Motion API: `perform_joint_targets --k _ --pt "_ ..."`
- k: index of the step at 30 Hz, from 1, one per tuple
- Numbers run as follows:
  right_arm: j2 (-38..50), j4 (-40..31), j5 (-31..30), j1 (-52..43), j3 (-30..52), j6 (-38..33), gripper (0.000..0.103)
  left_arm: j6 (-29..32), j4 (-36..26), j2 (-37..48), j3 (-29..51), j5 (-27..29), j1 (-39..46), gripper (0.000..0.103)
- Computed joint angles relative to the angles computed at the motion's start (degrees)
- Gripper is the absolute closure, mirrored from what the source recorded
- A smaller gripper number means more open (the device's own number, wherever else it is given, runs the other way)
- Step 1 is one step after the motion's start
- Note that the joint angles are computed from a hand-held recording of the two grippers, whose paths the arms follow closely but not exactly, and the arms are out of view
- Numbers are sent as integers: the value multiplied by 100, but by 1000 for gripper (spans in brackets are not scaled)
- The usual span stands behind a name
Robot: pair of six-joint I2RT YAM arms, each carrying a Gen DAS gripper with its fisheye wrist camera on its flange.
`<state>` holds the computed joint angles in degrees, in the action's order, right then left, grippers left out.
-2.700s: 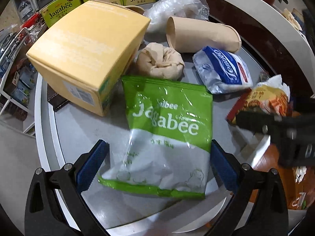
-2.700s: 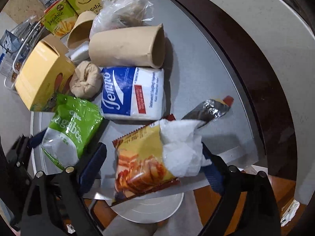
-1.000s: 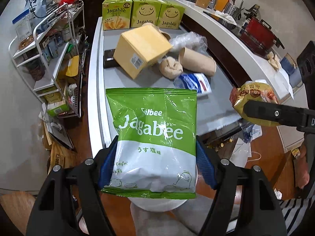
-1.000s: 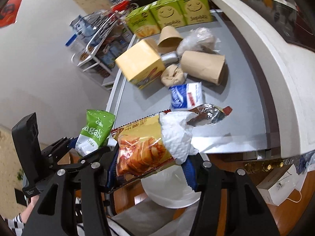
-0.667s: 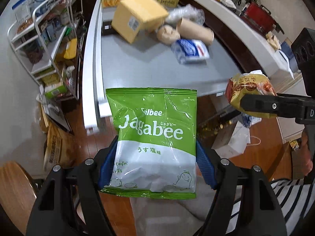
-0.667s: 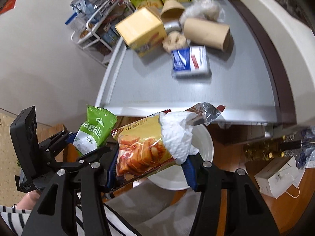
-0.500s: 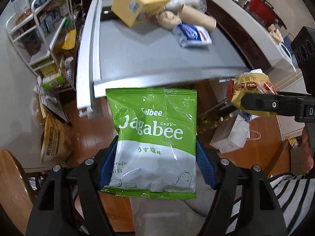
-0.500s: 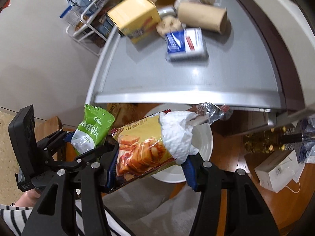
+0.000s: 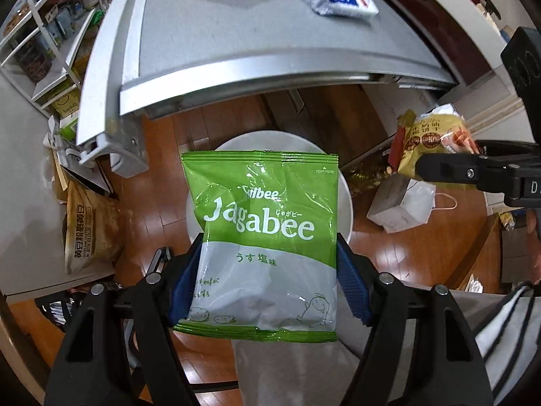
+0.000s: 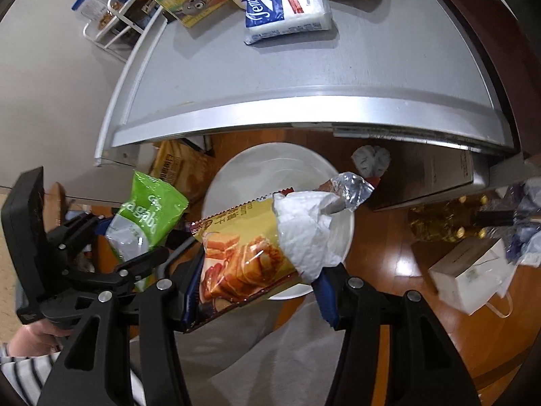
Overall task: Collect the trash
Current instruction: 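Carry both bags off the counter over the white trash bin, then open both tools to drop the bags into the white bin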
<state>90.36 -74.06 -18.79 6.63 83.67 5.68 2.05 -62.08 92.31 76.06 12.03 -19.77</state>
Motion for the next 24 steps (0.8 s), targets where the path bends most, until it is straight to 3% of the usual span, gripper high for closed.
perform_joint_targets --k 24 --pt "734 938 448 553 -788 413 50 172 218 853 -52 -449 -413 30"
